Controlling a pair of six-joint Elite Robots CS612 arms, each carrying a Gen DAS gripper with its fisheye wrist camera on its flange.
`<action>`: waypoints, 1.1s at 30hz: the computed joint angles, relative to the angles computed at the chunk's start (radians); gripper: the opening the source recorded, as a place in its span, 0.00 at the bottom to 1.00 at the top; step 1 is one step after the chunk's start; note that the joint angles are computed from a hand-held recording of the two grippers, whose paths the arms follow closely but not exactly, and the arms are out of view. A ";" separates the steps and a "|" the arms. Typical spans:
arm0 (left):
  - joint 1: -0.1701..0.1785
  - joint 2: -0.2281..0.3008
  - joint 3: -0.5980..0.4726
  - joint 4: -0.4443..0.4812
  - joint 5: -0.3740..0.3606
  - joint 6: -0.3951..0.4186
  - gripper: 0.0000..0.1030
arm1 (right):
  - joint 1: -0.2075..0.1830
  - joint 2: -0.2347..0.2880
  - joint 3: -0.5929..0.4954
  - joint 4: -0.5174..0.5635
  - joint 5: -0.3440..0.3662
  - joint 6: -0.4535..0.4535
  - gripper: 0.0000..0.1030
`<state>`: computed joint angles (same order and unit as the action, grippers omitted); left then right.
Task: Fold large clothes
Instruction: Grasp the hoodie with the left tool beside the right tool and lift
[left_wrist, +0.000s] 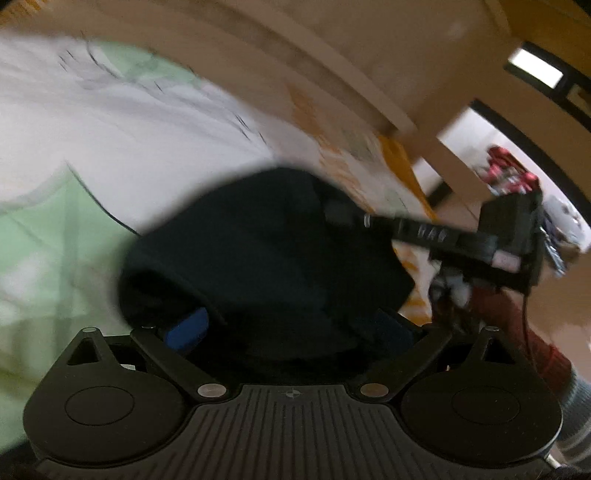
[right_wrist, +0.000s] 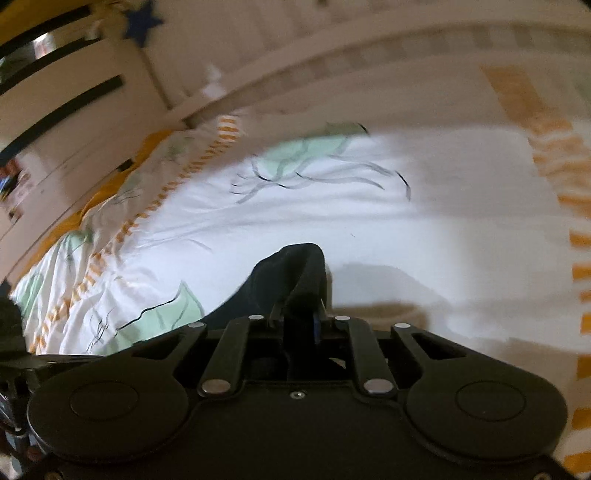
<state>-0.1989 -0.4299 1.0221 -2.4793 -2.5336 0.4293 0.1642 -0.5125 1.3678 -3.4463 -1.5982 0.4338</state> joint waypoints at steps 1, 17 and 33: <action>-0.006 0.002 -0.005 0.043 0.007 0.027 0.95 | 0.003 -0.004 0.007 -0.021 0.000 -0.027 0.20; 0.012 -0.094 0.178 -0.125 0.080 0.120 0.95 | 0.093 -0.102 0.199 -0.255 0.076 -0.382 0.17; 0.070 -0.238 0.399 0.131 0.132 0.669 0.95 | 0.223 -0.158 0.339 -0.031 -0.029 -0.603 0.26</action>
<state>-0.1293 -0.6682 1.4212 -2.3485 -2.4018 1.0980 0.3875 -0.6709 1.7063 -3.4771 -1.6274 -0.1694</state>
